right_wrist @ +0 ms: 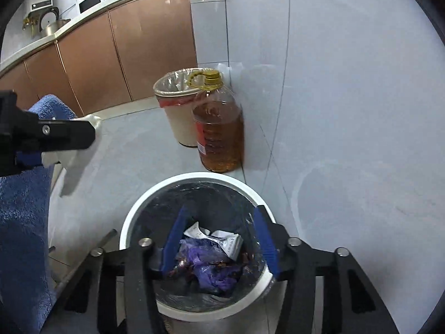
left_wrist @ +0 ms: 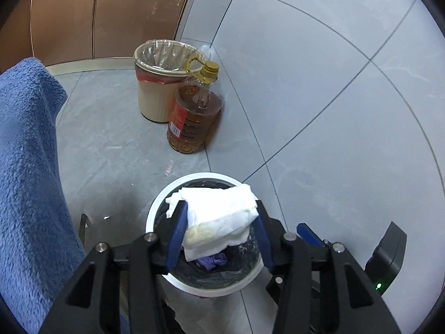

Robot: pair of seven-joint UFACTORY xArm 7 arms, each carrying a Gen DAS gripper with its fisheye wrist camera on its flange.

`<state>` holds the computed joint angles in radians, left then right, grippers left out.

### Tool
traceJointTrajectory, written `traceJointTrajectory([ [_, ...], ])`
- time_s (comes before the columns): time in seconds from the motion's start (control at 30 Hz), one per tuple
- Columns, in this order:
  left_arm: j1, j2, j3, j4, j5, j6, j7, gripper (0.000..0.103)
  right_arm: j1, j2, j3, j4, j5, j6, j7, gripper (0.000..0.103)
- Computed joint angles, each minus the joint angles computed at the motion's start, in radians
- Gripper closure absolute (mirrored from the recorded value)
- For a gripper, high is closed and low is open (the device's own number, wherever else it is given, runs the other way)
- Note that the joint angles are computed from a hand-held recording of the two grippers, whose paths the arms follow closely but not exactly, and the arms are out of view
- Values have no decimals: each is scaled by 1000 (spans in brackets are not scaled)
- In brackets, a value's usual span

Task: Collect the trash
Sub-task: 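Carry tissue and wrapper to the white bin and open both tools over it, then move both open tools away from the bin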

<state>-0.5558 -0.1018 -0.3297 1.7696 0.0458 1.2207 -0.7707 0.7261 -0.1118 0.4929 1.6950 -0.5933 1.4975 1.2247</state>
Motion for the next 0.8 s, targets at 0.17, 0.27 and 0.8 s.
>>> traceJointTrajectory([
  [0.17, 4, -66, -10, -3, 9, 22, -2, 59, 30, 37, 34, 99, -60, 97, 4, 39],
  [0.27, 19, -108, -16, 1, 2, 29, 3, 58, 90, 103, 51, 213, -144, 177, -12, 30],
  [0.8, 45, -100, -33, 73, -29, 17, 48, 53, 384, 225, -59, 452, -318, 363, -41, 23],
])
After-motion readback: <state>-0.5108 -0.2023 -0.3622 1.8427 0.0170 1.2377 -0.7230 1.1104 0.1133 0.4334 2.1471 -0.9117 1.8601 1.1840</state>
